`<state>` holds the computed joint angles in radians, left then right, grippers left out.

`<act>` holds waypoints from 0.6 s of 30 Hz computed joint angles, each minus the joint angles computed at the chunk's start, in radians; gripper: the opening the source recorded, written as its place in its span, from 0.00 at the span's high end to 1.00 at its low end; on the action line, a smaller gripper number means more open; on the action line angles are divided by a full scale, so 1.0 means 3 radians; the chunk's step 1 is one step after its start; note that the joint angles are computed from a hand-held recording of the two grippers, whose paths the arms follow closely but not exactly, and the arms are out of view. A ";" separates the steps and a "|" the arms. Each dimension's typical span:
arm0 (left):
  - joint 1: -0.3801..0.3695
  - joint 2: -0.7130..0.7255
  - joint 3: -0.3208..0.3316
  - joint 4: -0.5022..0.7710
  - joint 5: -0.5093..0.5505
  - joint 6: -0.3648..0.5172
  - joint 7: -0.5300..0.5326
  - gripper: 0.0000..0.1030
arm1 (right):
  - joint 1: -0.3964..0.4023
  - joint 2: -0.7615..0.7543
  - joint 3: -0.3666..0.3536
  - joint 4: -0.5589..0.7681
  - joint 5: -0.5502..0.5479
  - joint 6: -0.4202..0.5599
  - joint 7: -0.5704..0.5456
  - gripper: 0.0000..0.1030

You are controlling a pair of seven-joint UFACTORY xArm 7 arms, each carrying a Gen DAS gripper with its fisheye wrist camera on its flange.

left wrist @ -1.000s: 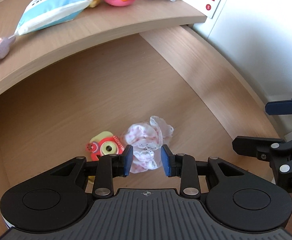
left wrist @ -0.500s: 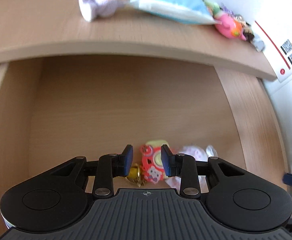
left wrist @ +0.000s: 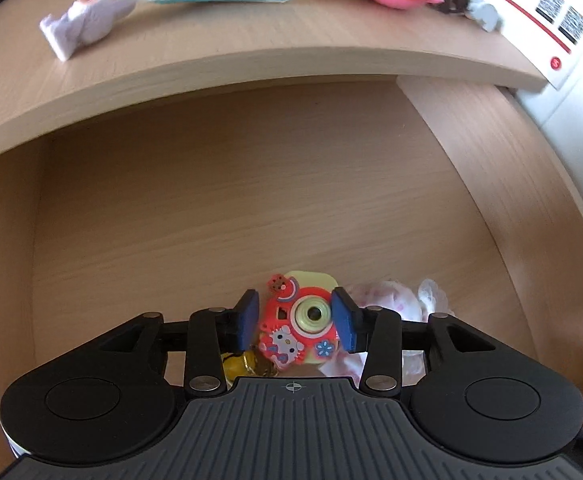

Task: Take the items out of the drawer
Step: 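Lower the left gripper into the drawer and grasp the red-and-yellow toy keychain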

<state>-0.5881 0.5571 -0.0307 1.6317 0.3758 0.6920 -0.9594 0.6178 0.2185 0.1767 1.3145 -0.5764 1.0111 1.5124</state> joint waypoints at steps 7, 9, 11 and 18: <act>0.0318 -0.0036 -0.0332 -0.0175 -0.0548 -0.0341 0.0684 0.56 | -0.0072 -0.0097 -0.0008 -0.0156 0.0055 -0.0142 0.0029 0.00; 0.0400 0.0012 -0.0426 -0.0165 -0.0761 -0.0367 0.0958 0.55 | -0.0088 -0.0105 0.0001 -0.0169 0.0062 -0.0161 0.0023 0.00; 0.0275 0.0014 -0.0313 -0.0151 -0.0673 -0.0374 0.1020 0.56 | -0.0092 -0.0097 0.0009 -0.0161 0.0064 -0.0152 0.0007 0.00; 0.0150 -0.0190 -0.0133 -0.0344 -0.0531 -0.0615 0.0807 0.56 | -0.0094 -0.0066 0.0014 -0.0139 0.0105 -0.0147 -0.0037 0.00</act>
<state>-0.5431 0.5002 -0.0707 1.5285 0.2166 0.5076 -0.7173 0.5896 0.1987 0.1811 1.2728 -0.5449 0.9670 1.5013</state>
